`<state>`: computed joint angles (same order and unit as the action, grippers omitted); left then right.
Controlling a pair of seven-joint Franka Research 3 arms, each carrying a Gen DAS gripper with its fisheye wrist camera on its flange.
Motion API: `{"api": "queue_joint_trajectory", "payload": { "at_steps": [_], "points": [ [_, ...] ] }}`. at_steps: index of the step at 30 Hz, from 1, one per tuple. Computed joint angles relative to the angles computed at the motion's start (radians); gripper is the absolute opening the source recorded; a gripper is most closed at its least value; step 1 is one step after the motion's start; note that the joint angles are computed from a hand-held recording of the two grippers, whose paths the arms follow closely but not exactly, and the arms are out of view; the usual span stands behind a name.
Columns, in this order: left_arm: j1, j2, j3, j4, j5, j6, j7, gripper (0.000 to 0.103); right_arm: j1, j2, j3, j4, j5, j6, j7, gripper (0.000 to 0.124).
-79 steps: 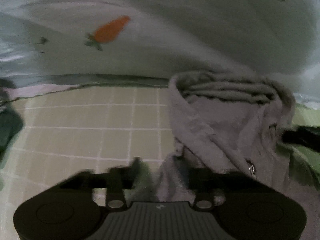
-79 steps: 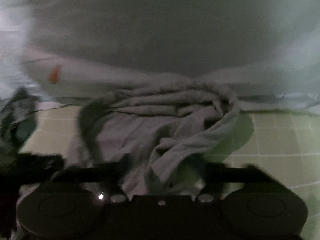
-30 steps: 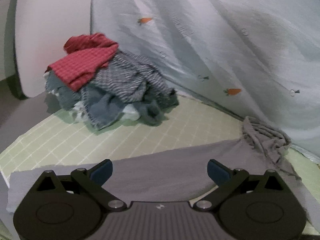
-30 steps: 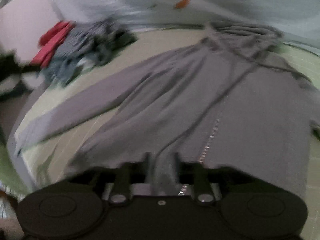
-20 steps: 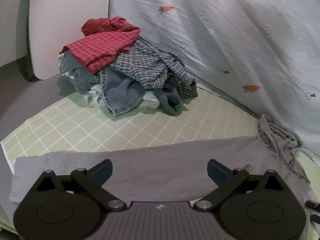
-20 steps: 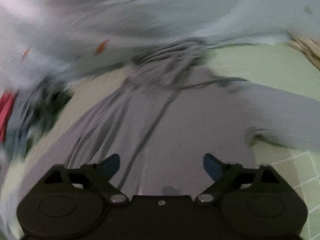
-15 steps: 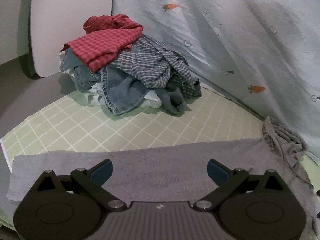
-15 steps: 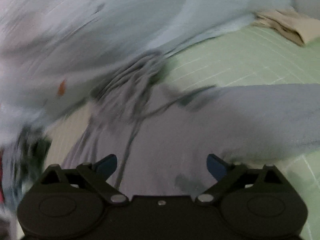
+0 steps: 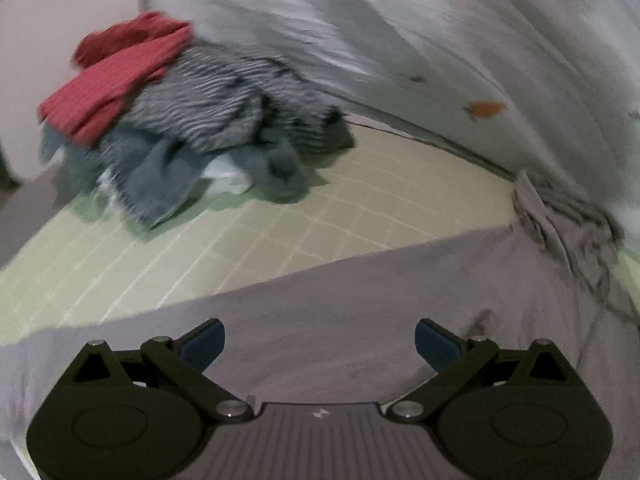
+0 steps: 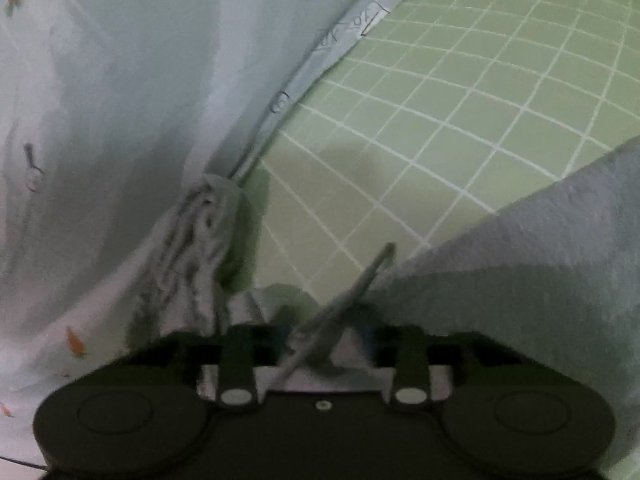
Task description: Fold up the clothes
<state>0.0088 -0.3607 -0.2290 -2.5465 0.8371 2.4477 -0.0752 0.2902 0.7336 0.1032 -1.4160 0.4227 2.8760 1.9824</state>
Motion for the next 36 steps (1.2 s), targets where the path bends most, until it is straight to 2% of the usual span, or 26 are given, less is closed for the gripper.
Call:
{"api": "queue_joint_trajectory", "payload": {
  "at_steps": [1, 2, 7, 9, 11, 13, 15, 16, 17, 18, 19, 20, 22, 23, 25, 27, 30, 33, 34, 36],
  "points": [
    [0.001, 0.007, 0.002, 0.005, 0.008, 0.005, 0.017, 0.101, 0.007, 0.001, -0.008, 0.001, -0.008, 0.005, 0.0, 0.01],
    [0.001, 0.014, 0.005, 0.009, 0.016, 0.01, 0.033, 0.101, 0.016, -0.005, -0.019, -0.008, -0.017, 0.016, 0.004, 0.005],
    [0.017, 0.008, 0.019, -0.004, 0.045, 0.055, 0.048, 0.1, 0.077, -0.066, -0.084, -0.094, -0.071, 0.101, 0.037, 0.005],
    [0.025, -0.007, 0.019, -0.019, 0.05, 0.063, 0.042, 0.1, 0.087, -0.11, -0.081, -0.15, -0.09, 0.145, 0.022, 0.005],
    [0.033, -0.027, 0.02, -0.037, 0.052, 0.069, 0.035, 0.101, 0.055, -0.162, -0.016, -0.215, -0.097, 0.186, -0.066, 0.005],
    [0.042, -0.044, 0.021, -0.054, 0.048, 0.077, 0.028, 0.1, -0.019, -0.209, 0.105, -0.276, -0.086, 0.189, -0.214, 0.005],
    [0.052, -0.059, 0.025, -0.072, 0.041, 0.09, 0.02, 0.101, -0.103, -0.226, 0.226, -0.297, -0.051, 0.095, -0.368, 0.005],
    [0.057, -0.065, 0.026, -0.079, 0.037, 0.096, 0.018, 0.101, -0.126, -0.232, 0.261, -0.301, -0.029, 0.037, -0.438, 0.006],
    [0.062, -0.069, 0.026, -0.084, 0.034, 0.1, 0.018, 0.101, -0.12, -0.239, 0.262, -0.314, -0.028, 0.028, -0.459, 0.014],
    [0.067, -0.074, 0.025, -0.089, 0.033, 0.104, 0.019, 0.101, -0.091, -0.248, 0.232, -0.328, -0.04, 0.033, -0.458, 0.026],
    [0.072, -0.079, 0.023, -0.092, 0.034, 0.105, 0.021, 0.101, -0.039, -0.255, 0.172, -0.336, -0.067, 0.047, -0.421, 0.052],
    [0.075, -0.083, 0.019, -0.094, 0.035, 0.103, 0.023, 0.101, 0.021, -0.26, 0.1, -0.343, -0.1, 0.061, -0.37, 0.057],
    [0.076, -0.085, 0.017, -0.095, 0.029, 0.098, 0.038, 0.101, 0.076, -0.238, 0.024, -0.321, -0.109, 0.084, -0.317, 0.053],
    [0.077, -0.083, 0.019, -0.096, 0.024, 0.099, 0.045, 0.101, 0.087, -0.218, -0.001, -0.294, -0.112, 0.081, -0.297, 0.045],
    [0.076, -0.076, 0.021, -0.092, 0.008, 0.097, 0.058, 0.101, 0.106, -0.174, -0.046, -0.236, -0.122, 0.072, -0.251, 0.038],
    [0.077, -0.067, 0.022, -0.086, -0.002, 0.097, 0.068, 0.1, 0.086, -0.118, -0.042, -0.16, -0.114, 0.053, -0.237, 0.032],
    [0.076, -0.051, 0.017, -0.07, -0.009, 0.087, 0.081, 0.101, 0.031, -0.021, 0.014, -0.02, -0.089, -0.029, -0.281, 0.025],
    [0.067, -0.03, 0.011, -0.049, -0.018, 0.059, 0.095, 0.101, 0.084, 0.053, -0.067, 0.088, -0.138, -0.086, -0.213, 0.016],
    [0.063, -0.026, 0.01, -0.045, -0.019, 0.051, 0.096, 0.101, 0.094, 0.071, -0.086, 0.115, -0.151, -0.095, -0.184, 0.006],
    [0.056, -0.02, 0.011, -0.04, -0.024, 0.039, 0.098, 0.101, 0.103, 0.103, -0.11, 0.164, -0.173, -0.111, -0.134, 0.004]
  ]
}}
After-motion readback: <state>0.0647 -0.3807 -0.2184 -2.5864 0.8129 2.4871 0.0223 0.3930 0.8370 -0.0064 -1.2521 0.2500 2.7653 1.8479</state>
